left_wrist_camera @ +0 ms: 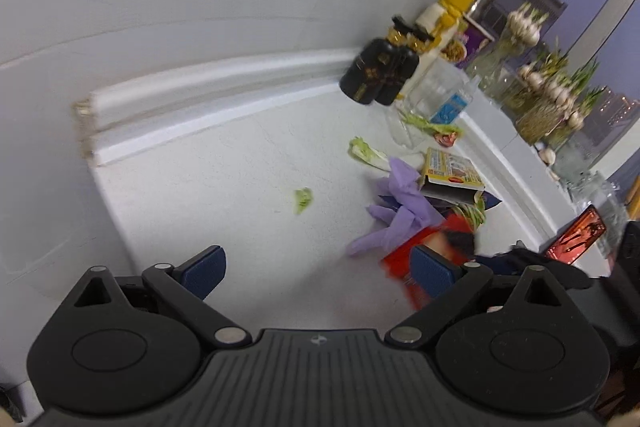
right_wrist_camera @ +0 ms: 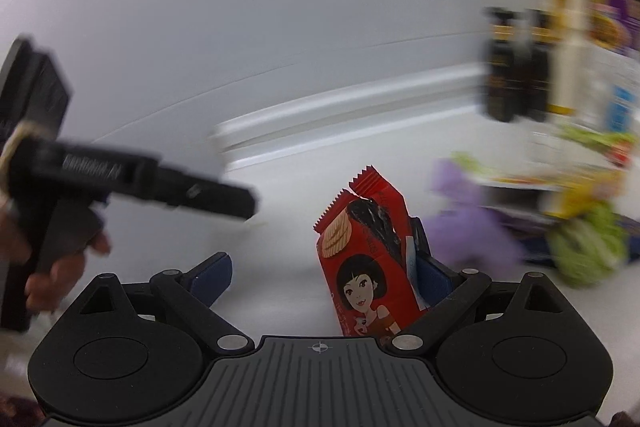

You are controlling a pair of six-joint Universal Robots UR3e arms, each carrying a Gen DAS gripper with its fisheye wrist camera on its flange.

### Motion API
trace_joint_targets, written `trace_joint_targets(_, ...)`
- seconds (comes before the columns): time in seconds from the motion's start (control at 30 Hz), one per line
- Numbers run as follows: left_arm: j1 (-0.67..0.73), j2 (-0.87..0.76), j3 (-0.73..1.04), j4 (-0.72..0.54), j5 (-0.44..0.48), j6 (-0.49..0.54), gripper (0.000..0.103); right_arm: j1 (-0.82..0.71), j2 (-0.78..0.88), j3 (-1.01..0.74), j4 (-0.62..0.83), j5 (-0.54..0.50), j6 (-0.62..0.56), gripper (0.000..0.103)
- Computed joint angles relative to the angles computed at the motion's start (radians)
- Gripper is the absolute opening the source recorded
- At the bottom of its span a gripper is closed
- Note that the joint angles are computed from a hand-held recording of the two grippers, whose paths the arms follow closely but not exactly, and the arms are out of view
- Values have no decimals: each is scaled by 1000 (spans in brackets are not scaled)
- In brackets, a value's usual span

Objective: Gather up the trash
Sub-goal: 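Bring the right tool over the bin and open it to drop the red wrapper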

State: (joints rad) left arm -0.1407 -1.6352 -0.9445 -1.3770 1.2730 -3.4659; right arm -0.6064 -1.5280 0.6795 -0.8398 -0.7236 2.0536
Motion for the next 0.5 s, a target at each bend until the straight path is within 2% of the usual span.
trace_joint_targets(0.1, 91, 169, -148, -1, -36, 44, 94, 136, -13, 15, -9, -25, -35, 97)
trace_joint_targets(0.23, 280, 390, -320, -77, -171, 122, 84, 341, -58, 148, -192, -78, 12, 97)
trace_joint_targets(0.3, 369, 470, -371, -147, -226, 151, 71, 428, -60, 181, -248, -100, 21, 97)
trace_joint_targets(0.43, 529, 601, -472, -257, -341, 194, 53, 577, -74, 278, -392, -160, 27, 97)
trace_joint_targets(0.5, 564, 639, -516, -281, -353, 195, 32, 629, -85, 329, -451, -174, 33, 97)
